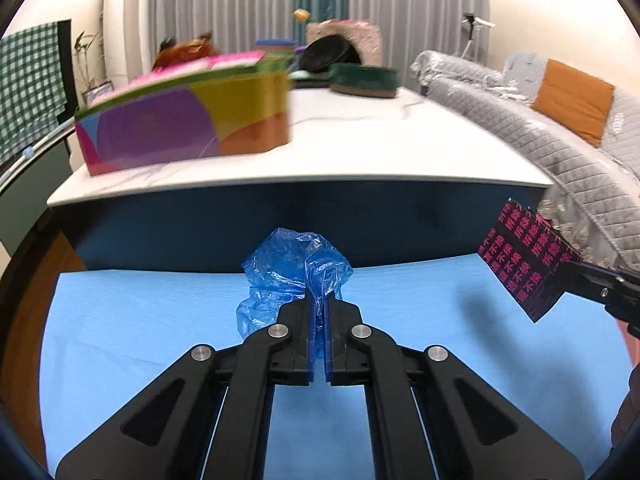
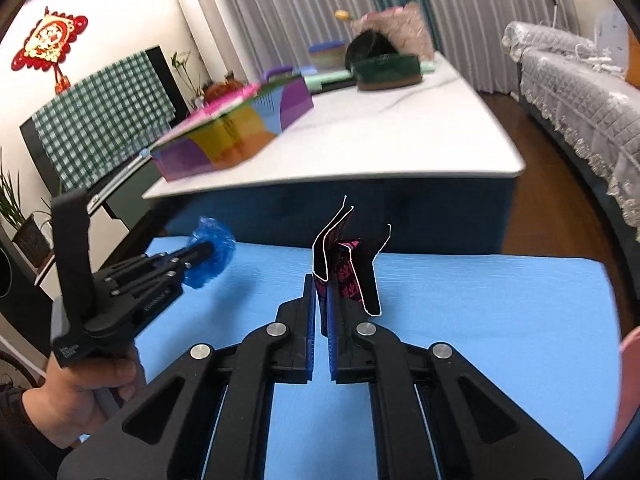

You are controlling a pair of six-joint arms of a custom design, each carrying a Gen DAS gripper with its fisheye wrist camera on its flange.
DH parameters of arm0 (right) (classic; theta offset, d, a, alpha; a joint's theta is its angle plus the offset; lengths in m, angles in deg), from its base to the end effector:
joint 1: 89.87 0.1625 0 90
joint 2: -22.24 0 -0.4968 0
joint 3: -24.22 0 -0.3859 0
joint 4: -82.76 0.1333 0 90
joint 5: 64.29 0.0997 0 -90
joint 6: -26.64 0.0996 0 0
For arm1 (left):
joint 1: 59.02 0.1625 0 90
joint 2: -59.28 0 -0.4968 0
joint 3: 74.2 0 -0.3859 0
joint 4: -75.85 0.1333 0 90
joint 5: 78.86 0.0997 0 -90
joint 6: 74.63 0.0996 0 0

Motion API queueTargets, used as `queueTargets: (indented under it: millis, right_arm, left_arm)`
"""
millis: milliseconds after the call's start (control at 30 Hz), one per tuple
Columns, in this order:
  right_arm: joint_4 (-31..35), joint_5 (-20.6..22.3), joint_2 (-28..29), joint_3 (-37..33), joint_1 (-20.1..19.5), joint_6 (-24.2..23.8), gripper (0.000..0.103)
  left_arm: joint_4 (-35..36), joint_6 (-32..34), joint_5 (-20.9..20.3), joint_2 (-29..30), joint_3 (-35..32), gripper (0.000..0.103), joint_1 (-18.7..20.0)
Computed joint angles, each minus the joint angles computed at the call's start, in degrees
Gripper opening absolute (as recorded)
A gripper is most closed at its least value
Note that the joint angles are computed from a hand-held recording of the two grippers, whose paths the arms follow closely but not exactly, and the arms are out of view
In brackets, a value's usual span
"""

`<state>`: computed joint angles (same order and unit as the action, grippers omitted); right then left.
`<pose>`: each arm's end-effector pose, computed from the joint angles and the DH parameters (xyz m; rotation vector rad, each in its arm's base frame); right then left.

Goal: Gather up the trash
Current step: 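Carry the blue bag and pink-black packet over the pink bin with both tools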

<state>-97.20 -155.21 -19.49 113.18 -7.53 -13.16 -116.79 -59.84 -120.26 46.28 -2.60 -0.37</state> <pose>0.0274 -0.7843 0.2044 0.7311 -2.5683 0.9477 -0.2399 -0.7936 -0.0332 0.4951 2.1931 -1.0290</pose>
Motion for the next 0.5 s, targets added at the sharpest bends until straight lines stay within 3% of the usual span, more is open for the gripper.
queueTargets:
  millis: [500]
  right_arm:
    - [-7.5, 2.2, -13.3, 14.0, -3.6, -2.2, 0.006]
  left_arm:
    - [-4.6, -2.8, -3.7, -1.7, 8.2, 0.002, -7.1]
